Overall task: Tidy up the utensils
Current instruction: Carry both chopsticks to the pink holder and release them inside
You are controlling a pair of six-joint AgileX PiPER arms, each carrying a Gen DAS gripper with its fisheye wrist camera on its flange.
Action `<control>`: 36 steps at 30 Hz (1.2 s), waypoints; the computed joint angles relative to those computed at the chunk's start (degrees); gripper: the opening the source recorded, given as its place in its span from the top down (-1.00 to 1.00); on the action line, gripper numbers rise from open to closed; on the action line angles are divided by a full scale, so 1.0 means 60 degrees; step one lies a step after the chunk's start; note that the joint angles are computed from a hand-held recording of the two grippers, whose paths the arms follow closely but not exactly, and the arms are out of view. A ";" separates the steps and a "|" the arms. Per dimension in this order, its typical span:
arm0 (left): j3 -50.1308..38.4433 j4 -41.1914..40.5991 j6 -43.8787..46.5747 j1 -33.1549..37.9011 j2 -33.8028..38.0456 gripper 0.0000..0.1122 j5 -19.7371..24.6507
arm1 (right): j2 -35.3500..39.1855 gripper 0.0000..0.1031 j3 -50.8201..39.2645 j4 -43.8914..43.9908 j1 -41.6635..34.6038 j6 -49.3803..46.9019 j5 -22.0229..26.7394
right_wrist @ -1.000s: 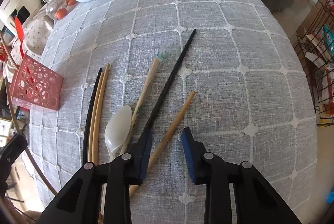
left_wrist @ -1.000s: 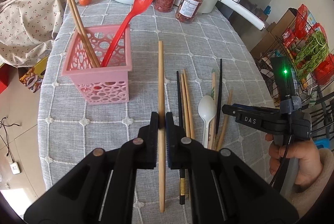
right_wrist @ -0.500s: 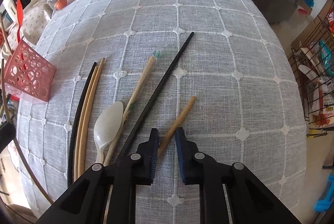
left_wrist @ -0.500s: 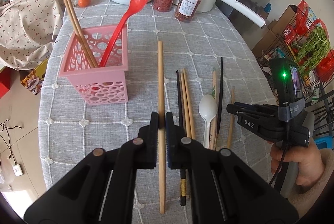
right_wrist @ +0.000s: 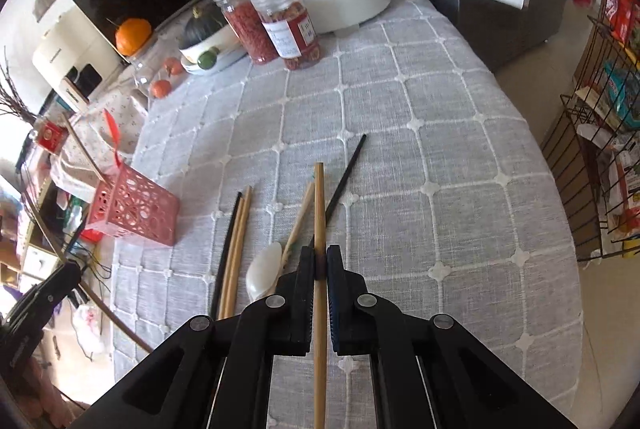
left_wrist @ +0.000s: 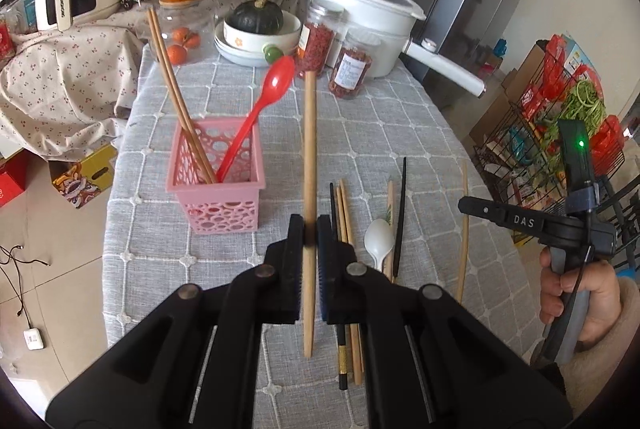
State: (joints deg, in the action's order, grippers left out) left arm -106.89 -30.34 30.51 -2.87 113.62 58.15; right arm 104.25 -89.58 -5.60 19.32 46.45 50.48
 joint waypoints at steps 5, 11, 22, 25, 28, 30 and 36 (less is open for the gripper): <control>0.0556 -0.0816 0.0437 0.0235 -0.0686 0.87 -0.0829 | -0.1008 0.89 0.0191 -0.1070 0.0469 0.0571 0.0049; 0.0799 -0.2256 0.1165 0.0649 -0.1231 0.87 -0.1664 | -0.1573 0.89 -0.0142 -0.2221 0.0961 0.1282 -0.0180; 0.1225 -0.3008 0.1613 0.0758 -0.1290 0.87 -0.4220 | -0.1767 0.89 -0.0399 -0.2581 0.1183 0.1542 -0.0656; 0.1070 -0.2654 0.1207 0.0641 -0.0953 0.87 -0.4442 | -0.1650 0.89 -0.0440 -0.2418 0.1179 0.1459 -0.0694; 0.0856 -0.1941 0.0656 0.0430 -0.0644 0.87 -0.4501 | -0.1572 0.89 -0.0436 -0.2324 0.1202 0.1409 -0.0747; 0.0608 -0.1445 0.0321 0.0292 -0.0392 0.87 -0.4355 | -0.1519 0.89 -0.0470 -0.2282 0.1211 0.1372 -0.0744; 0.0028 -0.0379 -0.0421 -0.0016 0.0325 0.87 -0.4316 | -0.1462 0.89 -0.0462 -0.2299 0.1239 0.1373 -0.0734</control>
